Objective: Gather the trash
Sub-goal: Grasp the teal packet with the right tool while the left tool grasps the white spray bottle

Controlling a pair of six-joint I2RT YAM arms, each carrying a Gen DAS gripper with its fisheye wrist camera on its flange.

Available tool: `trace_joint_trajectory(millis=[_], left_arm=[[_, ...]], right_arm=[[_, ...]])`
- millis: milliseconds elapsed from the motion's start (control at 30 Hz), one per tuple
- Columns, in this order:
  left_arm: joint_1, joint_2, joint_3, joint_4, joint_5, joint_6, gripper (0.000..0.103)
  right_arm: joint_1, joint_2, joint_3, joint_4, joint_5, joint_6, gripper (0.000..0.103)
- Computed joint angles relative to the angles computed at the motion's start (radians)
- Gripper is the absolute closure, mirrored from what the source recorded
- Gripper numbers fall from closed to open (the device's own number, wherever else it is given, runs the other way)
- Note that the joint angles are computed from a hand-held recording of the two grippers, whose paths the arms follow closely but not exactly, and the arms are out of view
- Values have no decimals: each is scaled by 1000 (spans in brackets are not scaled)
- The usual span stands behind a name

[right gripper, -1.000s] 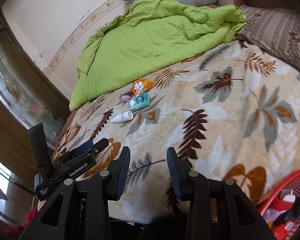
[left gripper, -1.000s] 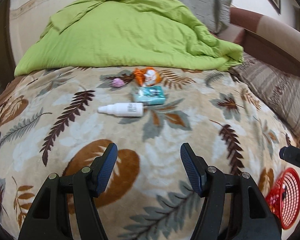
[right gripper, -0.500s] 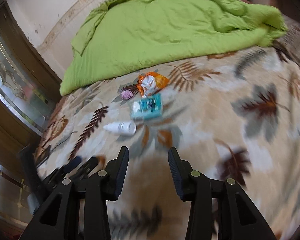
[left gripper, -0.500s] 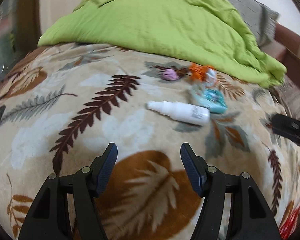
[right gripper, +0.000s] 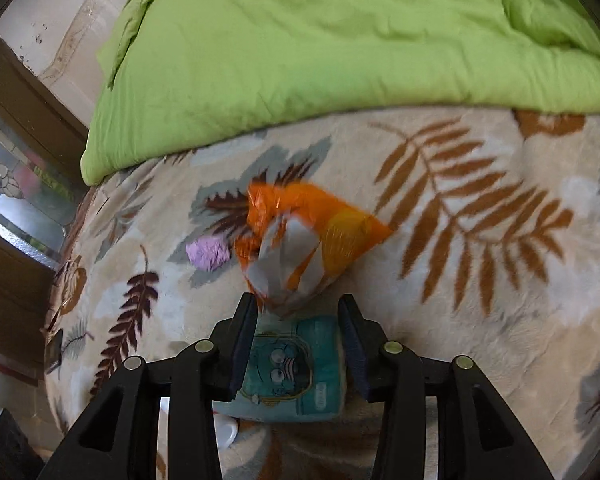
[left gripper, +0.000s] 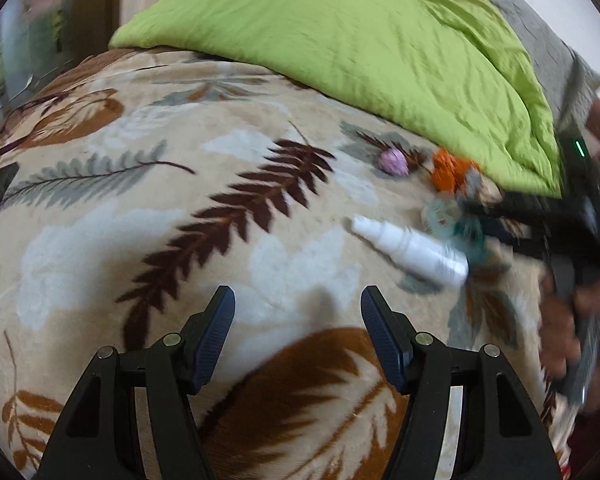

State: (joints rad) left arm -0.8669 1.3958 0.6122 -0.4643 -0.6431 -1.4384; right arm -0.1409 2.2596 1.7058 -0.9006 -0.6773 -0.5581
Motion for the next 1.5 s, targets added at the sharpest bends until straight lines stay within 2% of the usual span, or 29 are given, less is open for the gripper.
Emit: trace_joint_trajectory(millis=[67, 133, 267, 333, 400, 533, 600, 667, 767, 867, 933, 967, 1000, 1167, 1200, 1333, 1367, 1433, 1500], left_arm=[[7, -33, -18, -19, -15, -36, 39], [15, -59, -34, -33, -25, -65, 39], [25, -91, -53, -46, -27, -86, 39], [26, -101, -63, -29, -21, -76, 39], [24, -98, -60, -23, -21, -63, 39], [18, -92, -53, -35, -38, -73, 39], [18, -94, -52, -43, -44, -81, 39], [19, -100, -56, -50, -46, -88, 39], [19, -122, -69, -50, -58, -99, 39], [12, -126, -69, -45, -72, -99, 39], [8, -108, -56, -37, -72, -79, 39], [5, -103, -53, -20, -68, -60, 39], [2, -95, -48, -6, -65, -47, 39], [-6, -20, -6, 146, -26, 144, 39], [16, 1, 3, 204, 15, 211, 39], [73, 113, 75, 262, 109, 304, 39], [105, 149, 91, 285, 171, 331, 45], [147, 197, 115, 288, 221, 334, 59], [171, 218, 115, 310, 235, 352, 62]], right_arm=[[-19, -4, -15, -104, -29, -95, 56], [-45, -56, -109, -169, -24, -211, 56], [-74, -182, -327, -149, -12, -333, 56], [-89, -213, -366, -222, -36, -412, 56], [-108, -236, -371, -254, -63, -431, 56], [-127, -299, -365, -149, -71, -377, 53], [-107, -314, -365, -70, -49, -342, 35], [-63, -340, -407, 54, -3, -302, 33], [14, -284, -392, 80, 62, -300, 34], [66, -274, -447, 196, 111, -231, 34], [67, -310, -505, 268, 110, -208, 54], [61, -324, -518, 279, 99, -207, 70], [39, -332, -512, 252, 73, -218, 77], [-85, -436, -564, 234, 42, -192, 79], [-120, -460, -579, 230, 40, -178, 79], [-289, -513, -629, 125, -36, -226, 78], [-325, -520, -648, 106, -56, -249, 78], [-381, -508, -657, 34, -74, -310, 78], [-396, -504, -654, -3, -95, -333, 78]])
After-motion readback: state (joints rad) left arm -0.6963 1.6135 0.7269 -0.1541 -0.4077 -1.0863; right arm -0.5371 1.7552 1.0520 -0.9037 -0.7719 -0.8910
